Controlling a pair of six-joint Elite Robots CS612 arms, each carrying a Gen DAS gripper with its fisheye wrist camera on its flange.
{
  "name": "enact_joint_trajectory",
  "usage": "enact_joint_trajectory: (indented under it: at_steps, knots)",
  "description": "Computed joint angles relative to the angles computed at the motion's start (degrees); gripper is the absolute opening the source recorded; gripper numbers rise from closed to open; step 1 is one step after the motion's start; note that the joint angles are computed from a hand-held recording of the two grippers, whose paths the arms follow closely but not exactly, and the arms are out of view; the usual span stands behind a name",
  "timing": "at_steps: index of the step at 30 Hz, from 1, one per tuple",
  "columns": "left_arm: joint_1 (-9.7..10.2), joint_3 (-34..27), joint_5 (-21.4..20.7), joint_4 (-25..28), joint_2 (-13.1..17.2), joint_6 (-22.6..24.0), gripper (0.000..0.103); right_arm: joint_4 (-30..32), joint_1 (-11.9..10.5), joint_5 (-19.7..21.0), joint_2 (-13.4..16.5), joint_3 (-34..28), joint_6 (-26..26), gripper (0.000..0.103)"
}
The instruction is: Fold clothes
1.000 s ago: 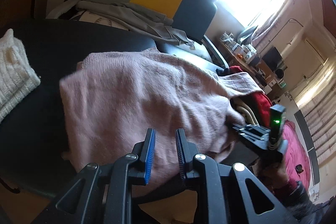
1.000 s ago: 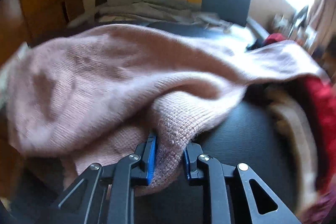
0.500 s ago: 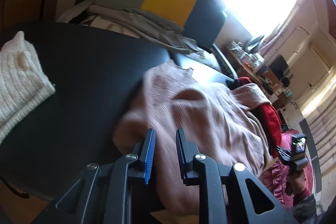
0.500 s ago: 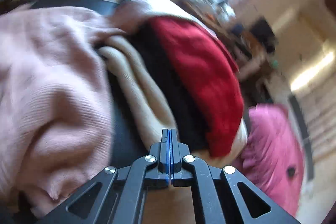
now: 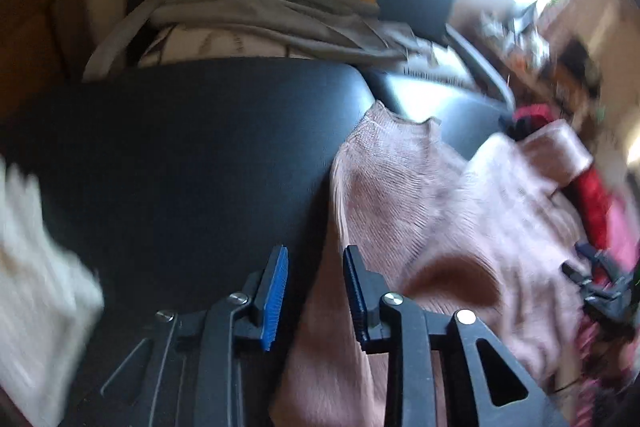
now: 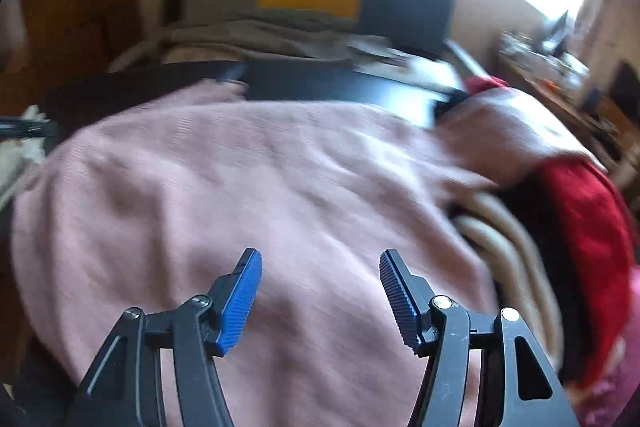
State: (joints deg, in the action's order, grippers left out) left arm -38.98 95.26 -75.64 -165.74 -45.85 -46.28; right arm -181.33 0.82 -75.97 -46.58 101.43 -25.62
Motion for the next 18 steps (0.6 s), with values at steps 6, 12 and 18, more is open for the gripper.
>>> enact_joint_trajectory:
  at_steps: [6, 12, 18]
  knots:
    - [3.58, -7.91, -11.27, 6.29, 5.13, 6.57, 0.031, 3.74, 2.52, 3.71, 1.45, -2.18, -3.28, 0.069]
    - [4.12, -11.55, -12.82, 8.53, 7.7, 8.4, 0.026, 7.92, 2.59, 3.97, 3.05, -3.97, -2.36, 0.069]
    - [3.21, -4.16, -2.46, -3.67, 4.63, -4.84, 0.005, 9.39, 1.07, 6.79, 4.03, -4.14, 1.66, 0.083]
